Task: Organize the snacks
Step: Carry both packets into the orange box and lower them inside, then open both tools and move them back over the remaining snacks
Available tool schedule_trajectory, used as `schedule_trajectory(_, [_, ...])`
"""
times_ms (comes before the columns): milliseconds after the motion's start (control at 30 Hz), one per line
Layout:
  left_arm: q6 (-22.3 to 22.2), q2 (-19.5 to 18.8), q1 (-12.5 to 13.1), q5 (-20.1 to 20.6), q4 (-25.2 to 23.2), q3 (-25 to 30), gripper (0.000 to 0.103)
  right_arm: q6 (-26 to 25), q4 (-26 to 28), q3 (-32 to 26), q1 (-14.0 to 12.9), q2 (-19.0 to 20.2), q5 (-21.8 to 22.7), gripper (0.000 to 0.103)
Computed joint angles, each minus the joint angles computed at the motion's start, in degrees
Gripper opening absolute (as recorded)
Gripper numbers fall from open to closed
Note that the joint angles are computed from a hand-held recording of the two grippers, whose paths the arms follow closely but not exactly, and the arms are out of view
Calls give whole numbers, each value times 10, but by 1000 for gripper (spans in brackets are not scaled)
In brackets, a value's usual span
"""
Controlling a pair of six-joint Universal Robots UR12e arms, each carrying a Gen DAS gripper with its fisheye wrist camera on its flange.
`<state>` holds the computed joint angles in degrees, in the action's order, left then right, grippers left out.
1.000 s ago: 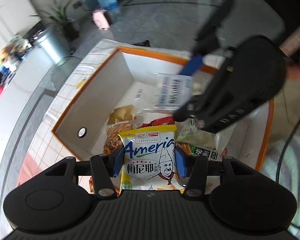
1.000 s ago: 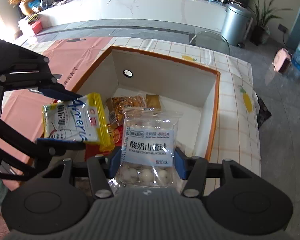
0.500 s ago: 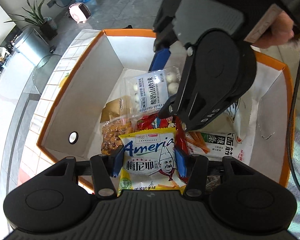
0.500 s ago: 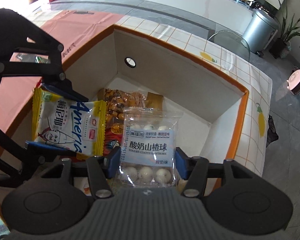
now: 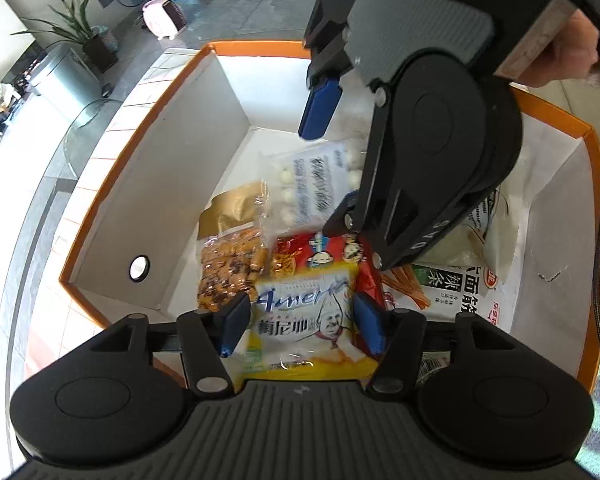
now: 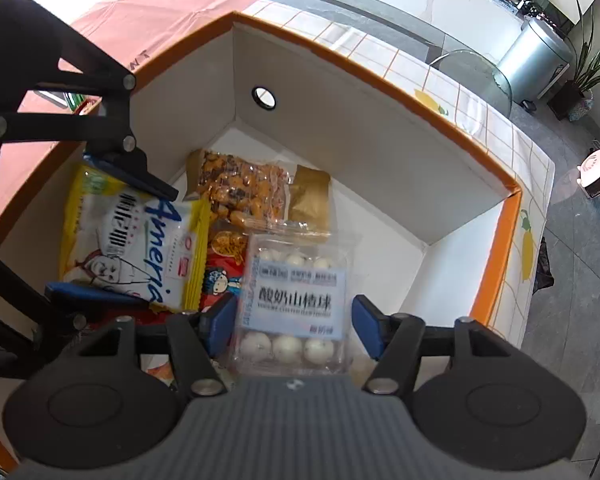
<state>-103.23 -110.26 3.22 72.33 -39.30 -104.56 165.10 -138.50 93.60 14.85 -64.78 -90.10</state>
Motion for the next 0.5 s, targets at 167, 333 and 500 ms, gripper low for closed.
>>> schedule_trajectory(167, [-20,12,15,-38,-20,-1,73,23,2,-1,-1,-8,5,73])
schedule_trajectory(333, [-62,34,39,-91,-34,-9,73,81,3,3,1,-23,7,74])
schedule_trajectory(500, [-146,62,63,-123,13,-37,73,180,1,18,8,-45,4,74])
